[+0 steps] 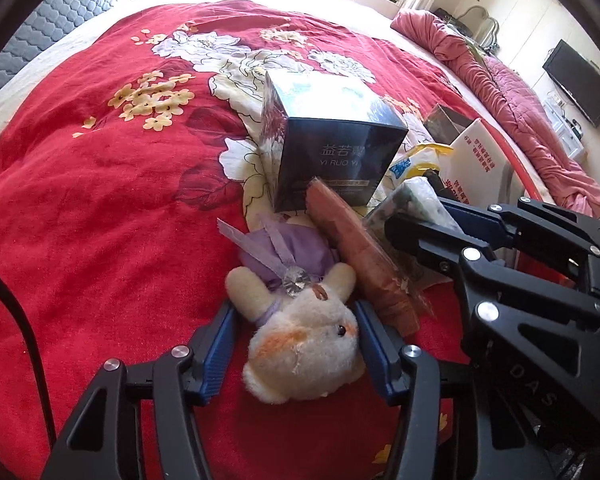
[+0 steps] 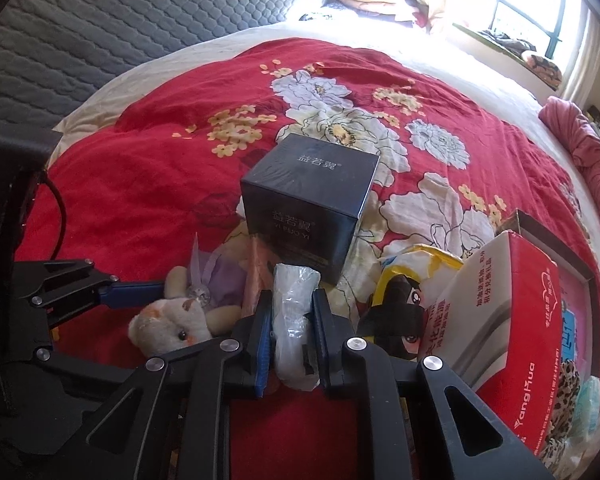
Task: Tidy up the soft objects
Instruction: 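Grasp the white plush bear with the left tool while the right tool grasps the green-printed tissue pack, then carry the plush bear with the left tool while the right tool carries the tissue pack over the tray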
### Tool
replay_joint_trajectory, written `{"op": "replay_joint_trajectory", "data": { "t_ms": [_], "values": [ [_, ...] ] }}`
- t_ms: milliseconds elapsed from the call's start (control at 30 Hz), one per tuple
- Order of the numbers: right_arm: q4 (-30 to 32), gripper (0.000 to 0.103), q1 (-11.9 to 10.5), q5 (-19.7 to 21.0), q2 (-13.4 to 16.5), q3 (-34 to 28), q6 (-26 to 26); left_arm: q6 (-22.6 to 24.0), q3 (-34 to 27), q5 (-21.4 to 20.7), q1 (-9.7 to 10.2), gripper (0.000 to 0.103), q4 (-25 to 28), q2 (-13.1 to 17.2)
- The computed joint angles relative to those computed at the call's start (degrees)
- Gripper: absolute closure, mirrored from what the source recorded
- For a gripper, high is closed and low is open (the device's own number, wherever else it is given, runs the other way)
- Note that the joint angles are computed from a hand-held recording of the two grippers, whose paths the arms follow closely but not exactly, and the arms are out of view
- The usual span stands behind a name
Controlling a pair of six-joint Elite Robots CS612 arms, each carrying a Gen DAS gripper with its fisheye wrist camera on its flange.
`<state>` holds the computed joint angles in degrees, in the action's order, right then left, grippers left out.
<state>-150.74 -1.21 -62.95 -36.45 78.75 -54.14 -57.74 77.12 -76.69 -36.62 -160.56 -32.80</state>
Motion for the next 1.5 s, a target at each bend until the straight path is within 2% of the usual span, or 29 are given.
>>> {"op": "replay_joint_trajectory", "data": {
  "t_ms": [133, 333, 667, 867, 1100, 1500],
  "values": [
    [2.35, 0.085, -0.29, 0.39, 0.42, -1.04, 1.03, 0.38, 0.42, -0.43, 0.15, 0.05, -1.58, 0.07],
    [3.49, 0.086, -1.32, 3.69, 0.09, -1.06, 3.67, 0.15, 1.68, -0.41, 0.16, 0.055, -4.56, -0.34],
    [0.05, 0.086, -2.68, 8.32, -1.5, 0.66, 6.57, 0.29, 5.36, 7.57, -1.45, 0.055, -7.64, -3.21],
    [-2.35, 0.086, -3.44, 10.9, -2.96, 2.3, 7.11, 0.04, 6.91, 11.68, -2.47, 0.055, -7.11, -5.11],
    [-4.11, 0.086, -4.66, 14.17, -4.22, 3.51, 8.76, 1.78, 7.02, 15.48, -3.68, 0.055, -6.24, -6.38],
    [-7.12, 0.086, -6.69, 17.41, -5.09, 4.36, 12.21, 5.05, 3.63, 18.04, -5.1, 0.055, -2.26, -6.64]
  ]
}}
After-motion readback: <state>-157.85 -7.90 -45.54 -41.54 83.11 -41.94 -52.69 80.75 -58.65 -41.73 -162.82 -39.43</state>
